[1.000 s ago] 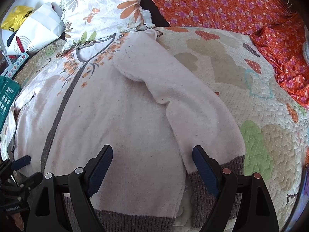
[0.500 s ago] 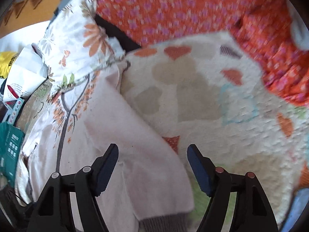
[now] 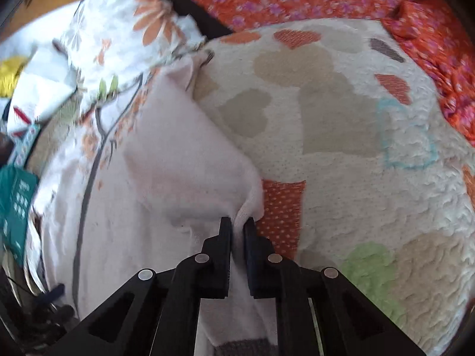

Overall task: Fold small clothes
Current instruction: 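Close the right tool on the sleeve near the grey cuff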

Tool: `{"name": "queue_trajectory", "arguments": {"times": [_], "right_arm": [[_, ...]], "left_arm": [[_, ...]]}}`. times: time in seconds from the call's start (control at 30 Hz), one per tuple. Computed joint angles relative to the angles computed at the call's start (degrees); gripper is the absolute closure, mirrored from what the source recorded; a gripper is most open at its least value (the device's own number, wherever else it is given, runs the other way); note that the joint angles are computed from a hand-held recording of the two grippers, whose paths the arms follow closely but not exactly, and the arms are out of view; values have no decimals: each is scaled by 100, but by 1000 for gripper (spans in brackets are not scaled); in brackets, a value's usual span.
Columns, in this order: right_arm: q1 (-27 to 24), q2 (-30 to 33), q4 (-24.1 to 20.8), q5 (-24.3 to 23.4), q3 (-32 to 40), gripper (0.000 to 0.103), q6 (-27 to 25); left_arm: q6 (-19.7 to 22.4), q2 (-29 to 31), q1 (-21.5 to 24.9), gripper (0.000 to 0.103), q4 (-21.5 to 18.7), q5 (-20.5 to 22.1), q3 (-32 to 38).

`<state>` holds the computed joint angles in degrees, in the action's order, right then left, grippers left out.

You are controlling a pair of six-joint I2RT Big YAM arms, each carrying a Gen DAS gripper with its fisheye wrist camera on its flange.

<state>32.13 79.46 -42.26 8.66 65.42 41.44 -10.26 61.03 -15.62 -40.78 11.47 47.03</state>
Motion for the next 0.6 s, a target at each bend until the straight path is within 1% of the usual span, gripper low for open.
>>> {"name": "queue_trajectory", "arguments": {"times": [0.07, 0.13, 0.23, 0.3, 0.37, 0.43, 0.47, 0.5, 0.57, 0.6], "right_arm": [[-11, -178, -119, 243, -63, 94, 187], [-105, -466, -446, 700, -218, 94, 464], [-279, -774, -1009, 1242, -437, 94, 888], [-341, -838, -1392, 1499, -481, 93, 1063], [-351, -889, -1577, 1528, -546, 89, 1151], [-221, -889, -1649, 1656, -508, 85, 1239], [-93, -922, -1674, 1777, -480, 78, 1261], [88, -960, -1626, 1923, -437, 68, 1245], [418, -1015, -1360, 2042, -384, 58, 1173], [613, -1069, -1043, 1859, -390, 56, 1028]], "left_arm": [[36, -18, -14, 23, 30, -19, -16], [65, -51, -30, 23, 50, -10, -29], [102, -81, -4, 23, 67, 88, -39], [127, -102, 41, 23, 69, 147, -46], [156, -157, 127, 23, 5, 235, -40], [212, -354, 378, 23, -92, 441, -58], [251, -471, 524, 23, -131, 481, -69], [290, -572, 659, 23, -159, 469, -78], [342, -830, 1075, 23, -160, 285, -122], [313, -919, 1258, 23, -166, 213, -141]]}}
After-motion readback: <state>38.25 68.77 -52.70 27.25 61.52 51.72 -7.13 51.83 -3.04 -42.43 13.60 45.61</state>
